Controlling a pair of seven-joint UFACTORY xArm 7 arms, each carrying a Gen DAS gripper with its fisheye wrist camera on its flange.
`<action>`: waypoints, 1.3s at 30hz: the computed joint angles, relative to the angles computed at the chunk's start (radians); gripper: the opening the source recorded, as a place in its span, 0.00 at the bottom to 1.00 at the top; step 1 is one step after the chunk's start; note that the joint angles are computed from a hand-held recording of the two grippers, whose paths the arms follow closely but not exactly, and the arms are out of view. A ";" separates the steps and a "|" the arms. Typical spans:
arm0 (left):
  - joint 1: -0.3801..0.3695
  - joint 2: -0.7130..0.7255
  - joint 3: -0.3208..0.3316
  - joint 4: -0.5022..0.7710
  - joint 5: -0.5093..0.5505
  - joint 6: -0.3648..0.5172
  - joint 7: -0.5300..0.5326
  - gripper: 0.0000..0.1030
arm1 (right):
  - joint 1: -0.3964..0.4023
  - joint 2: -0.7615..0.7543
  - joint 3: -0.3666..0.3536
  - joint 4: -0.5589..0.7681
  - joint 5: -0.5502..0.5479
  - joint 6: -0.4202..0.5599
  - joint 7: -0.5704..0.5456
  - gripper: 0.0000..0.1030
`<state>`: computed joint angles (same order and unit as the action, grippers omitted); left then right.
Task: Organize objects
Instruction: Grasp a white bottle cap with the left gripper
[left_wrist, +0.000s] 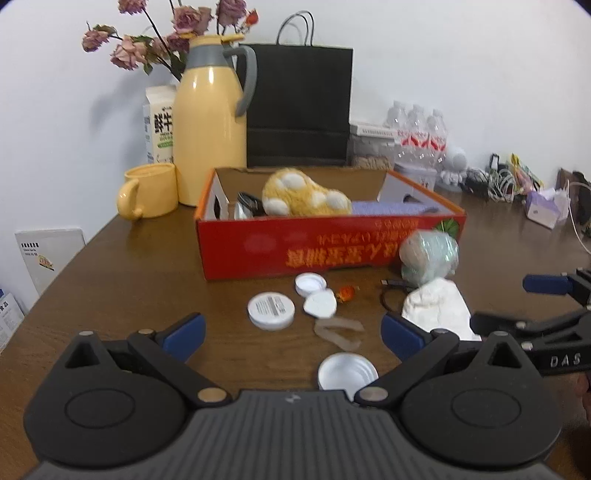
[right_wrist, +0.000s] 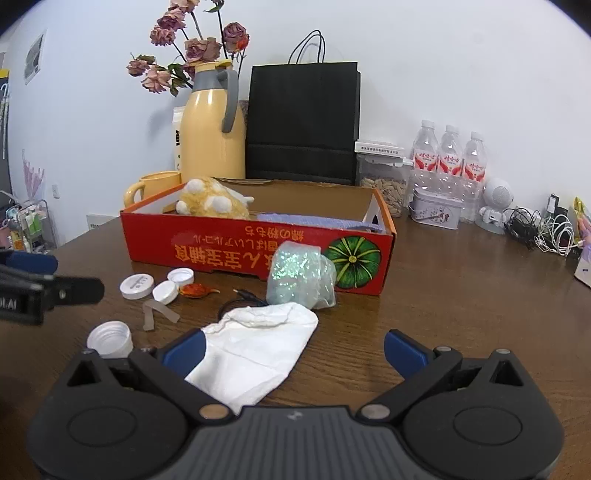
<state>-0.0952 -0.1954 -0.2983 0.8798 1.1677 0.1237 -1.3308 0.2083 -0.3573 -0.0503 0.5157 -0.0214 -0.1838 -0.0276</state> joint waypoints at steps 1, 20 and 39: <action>-0.008 0.003 0.003 -0.003 -0.017 0.001 0.018 1.00 | -0.011 0.003 0.010 0.000 0.002 -0.001 0.002 1.00; -0.104 0.089 0.040 0.000 -0.309 0.044 0.315 1.00 | 0.012 0.026 -0.027 0.000 -0.009 -0.010 0.025 1.00; -0.045 0.074 0.027 -0.011 -0.032 -0.066 0.029 0.40 | 0.032 0.038 -0.039 0.020 0.020 0.030 0.014 1.00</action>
<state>-0.1402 -0.1216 -0.2712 0.8687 1.1355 0.0574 -1.3021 0.2407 -0.3195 -0.0896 0.5353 -0.0019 -0.1535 -0.0141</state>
